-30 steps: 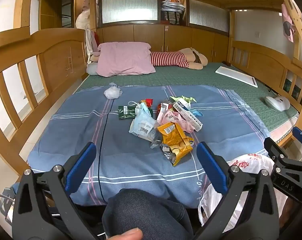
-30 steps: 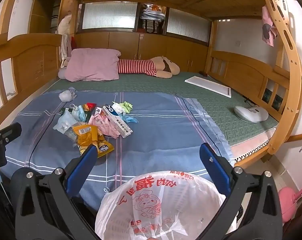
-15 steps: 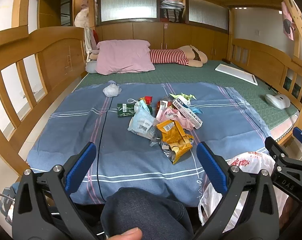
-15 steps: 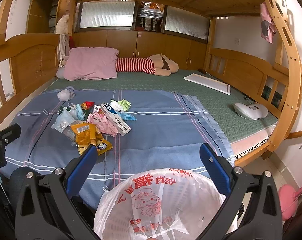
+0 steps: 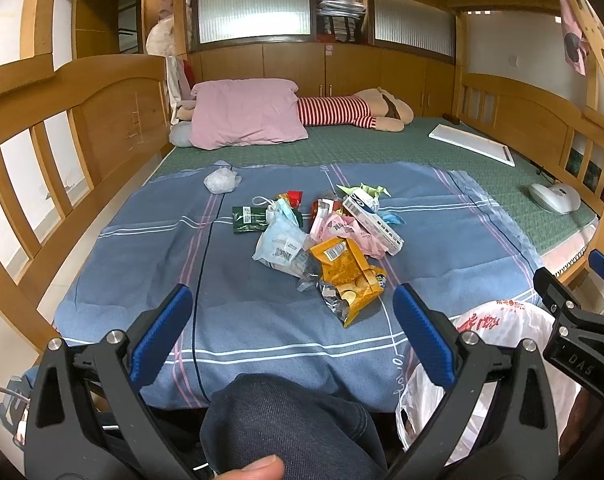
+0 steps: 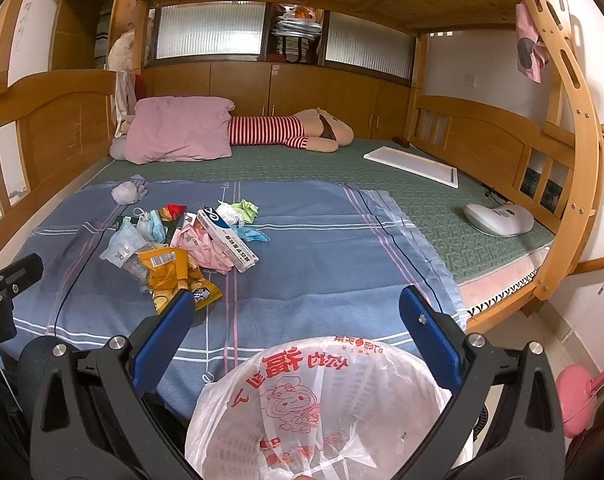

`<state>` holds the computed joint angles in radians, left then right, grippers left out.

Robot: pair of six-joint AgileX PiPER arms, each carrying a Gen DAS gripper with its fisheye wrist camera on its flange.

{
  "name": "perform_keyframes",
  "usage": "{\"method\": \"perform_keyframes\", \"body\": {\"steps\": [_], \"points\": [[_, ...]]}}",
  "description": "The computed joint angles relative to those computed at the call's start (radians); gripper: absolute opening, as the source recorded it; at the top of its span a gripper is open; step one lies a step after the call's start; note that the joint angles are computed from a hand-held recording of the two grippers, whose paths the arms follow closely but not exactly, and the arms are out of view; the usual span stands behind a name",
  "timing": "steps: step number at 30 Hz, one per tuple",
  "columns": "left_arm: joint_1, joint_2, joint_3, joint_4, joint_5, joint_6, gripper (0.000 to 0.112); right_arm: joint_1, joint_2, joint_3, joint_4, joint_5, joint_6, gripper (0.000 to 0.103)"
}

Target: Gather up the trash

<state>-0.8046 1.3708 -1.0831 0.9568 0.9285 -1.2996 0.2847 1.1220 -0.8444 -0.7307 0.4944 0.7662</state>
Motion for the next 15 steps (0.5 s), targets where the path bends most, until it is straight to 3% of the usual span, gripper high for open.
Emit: {"method": "perform_keyframes", "body": {"steps": [15], "points": [[-0.007, 0.016, -0.014, -0.004, 0.019, 0.007, 0.1, 0.004, -0.017, 0.008, -0.032, -0.001, 0.036, 0.1]]}}
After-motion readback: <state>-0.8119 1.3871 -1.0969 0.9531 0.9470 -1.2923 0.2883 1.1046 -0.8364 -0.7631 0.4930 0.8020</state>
